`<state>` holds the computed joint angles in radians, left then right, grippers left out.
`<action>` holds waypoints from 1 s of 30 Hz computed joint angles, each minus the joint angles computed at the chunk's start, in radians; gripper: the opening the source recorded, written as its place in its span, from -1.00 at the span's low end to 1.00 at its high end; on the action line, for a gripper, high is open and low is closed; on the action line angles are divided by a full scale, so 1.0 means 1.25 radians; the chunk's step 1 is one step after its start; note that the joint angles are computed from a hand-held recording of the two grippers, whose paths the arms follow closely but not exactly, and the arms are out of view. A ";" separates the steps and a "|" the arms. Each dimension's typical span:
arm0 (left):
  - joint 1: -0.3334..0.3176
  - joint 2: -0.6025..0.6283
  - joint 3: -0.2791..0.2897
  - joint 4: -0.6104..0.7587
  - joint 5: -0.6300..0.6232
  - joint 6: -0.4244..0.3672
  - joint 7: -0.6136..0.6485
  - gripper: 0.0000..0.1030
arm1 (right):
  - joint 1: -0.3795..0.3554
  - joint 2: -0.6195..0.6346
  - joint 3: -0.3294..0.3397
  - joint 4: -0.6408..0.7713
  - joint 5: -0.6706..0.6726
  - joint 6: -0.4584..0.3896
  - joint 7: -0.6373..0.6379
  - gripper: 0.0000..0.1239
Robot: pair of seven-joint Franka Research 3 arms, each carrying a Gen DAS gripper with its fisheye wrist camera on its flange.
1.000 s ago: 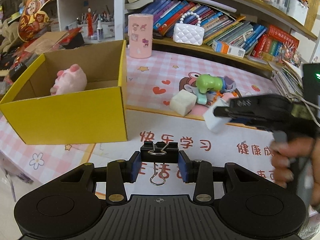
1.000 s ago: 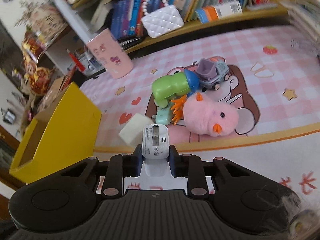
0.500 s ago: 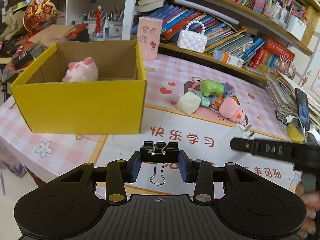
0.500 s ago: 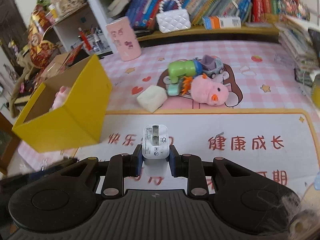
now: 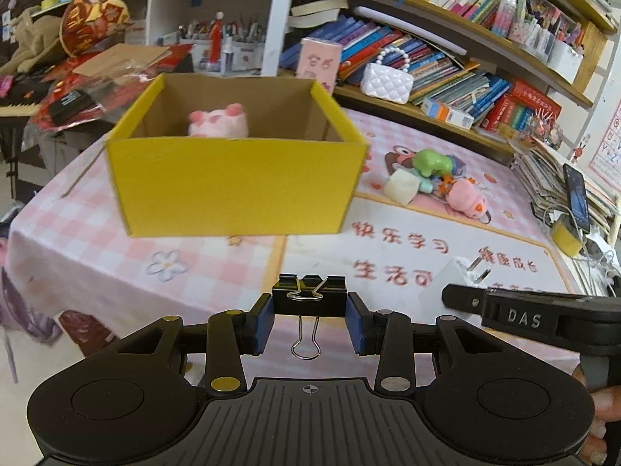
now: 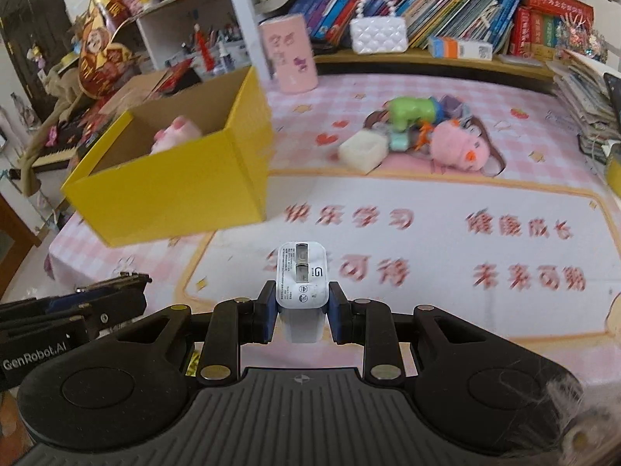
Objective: Organize objects
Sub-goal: 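Carry the clip with the left gripper while the right gripper carries the charger into the yellow box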
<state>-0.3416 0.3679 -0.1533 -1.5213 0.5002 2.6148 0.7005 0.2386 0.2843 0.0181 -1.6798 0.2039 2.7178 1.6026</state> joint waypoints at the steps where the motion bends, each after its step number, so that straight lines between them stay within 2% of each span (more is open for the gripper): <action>1: 0.010 -0.015 -0.004 -0.024 -0.008 0.014 0.012 -0.27 | 0.007 -0.003 0.001 -0.006 -0.004 -0.004 0.008 -0.61; 14: 0.077 -0.171 -0.002 -0.243 0.016 0.107 0.016 -0.27 | 0.080 -0.030 0.013 -0.060 -0.057 0.044 0.101 -0.61; 30: 0.131 -0.253 -0.002 -0.346 0.102 0.188 -0.085 -0.27 | 0.124 -0.021 0.018 -0.035 -0.126 0.046 0.126 -0.61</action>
<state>-0.1777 0.0519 -0.1562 -1.9544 0.6272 2.8502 0.5941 0.3931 0.2583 0.0406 -1.7237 0.0469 2.7755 1.7605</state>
